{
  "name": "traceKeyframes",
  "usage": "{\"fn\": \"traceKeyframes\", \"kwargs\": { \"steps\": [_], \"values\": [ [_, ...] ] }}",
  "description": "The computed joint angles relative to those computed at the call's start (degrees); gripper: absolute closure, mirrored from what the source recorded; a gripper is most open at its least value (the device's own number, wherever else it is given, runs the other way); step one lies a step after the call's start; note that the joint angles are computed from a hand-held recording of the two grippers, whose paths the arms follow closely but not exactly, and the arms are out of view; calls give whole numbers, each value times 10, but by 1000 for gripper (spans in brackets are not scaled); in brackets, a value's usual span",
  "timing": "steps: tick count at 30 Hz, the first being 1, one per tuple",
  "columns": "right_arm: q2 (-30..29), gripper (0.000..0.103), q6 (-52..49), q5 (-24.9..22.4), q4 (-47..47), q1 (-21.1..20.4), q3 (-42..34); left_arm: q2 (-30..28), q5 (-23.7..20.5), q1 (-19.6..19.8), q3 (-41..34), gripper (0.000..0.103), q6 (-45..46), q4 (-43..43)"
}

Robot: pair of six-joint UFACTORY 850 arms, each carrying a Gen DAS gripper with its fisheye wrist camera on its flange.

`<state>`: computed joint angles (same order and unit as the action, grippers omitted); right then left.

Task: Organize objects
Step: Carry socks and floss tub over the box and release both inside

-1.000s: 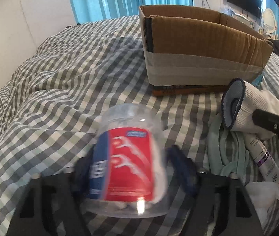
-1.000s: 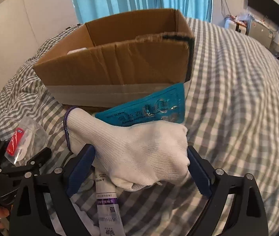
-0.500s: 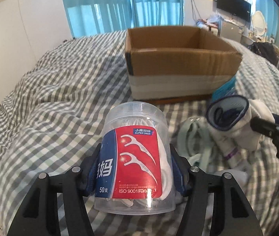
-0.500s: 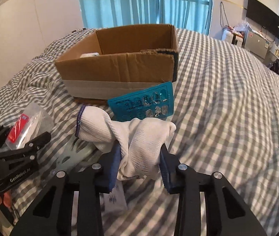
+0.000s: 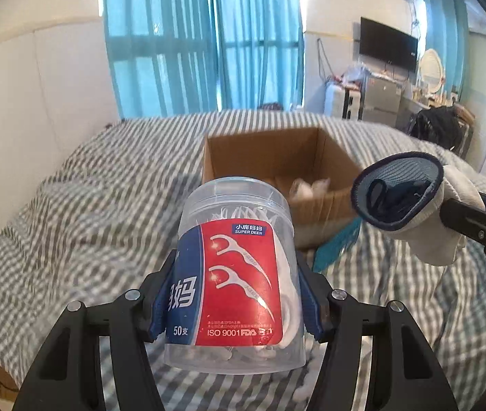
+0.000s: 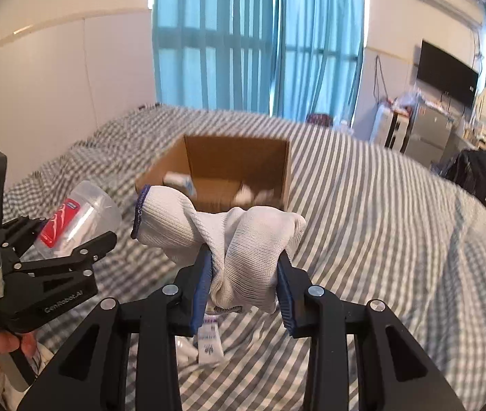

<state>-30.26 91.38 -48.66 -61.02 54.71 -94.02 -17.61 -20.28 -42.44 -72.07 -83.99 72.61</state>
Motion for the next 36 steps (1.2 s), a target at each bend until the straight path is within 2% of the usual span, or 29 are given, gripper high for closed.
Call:
{"fn": "traceKeyframes", "kwargs": {
  "steps": [7, 14, 19, 23, 24, 31, 36],
  "values": [
    [-16, 69, -42, -13, -13, -20, -57, -43, 18, 11, -88, 40, 48, -26],
    [-55, 69, -96, 14, 0, -68, -137, -136, 16, 31, -223, 40, 169, -117],
    [-134, 69, -188, 26, 57, -108, -257, -209, 6, 44, -317, 40, 275, -209],
    [-207, 69, -263, 18, 116, -134, -360, -269, -12, 52, -388, 40, 346, -270],
    [-231, 69, -284, 14, 137, -140, -394, -281, -15, 54, -401, 40, 358, -282],
    [-308, 68, -344, 18, 198, -165, -488, -334, -29, 66, -454, 40, 443, -368],
    [-302, 55, -325, 35, 185, -166, -468, -338, -30, 70, -456, 39, 474, -408]
  ]
}}
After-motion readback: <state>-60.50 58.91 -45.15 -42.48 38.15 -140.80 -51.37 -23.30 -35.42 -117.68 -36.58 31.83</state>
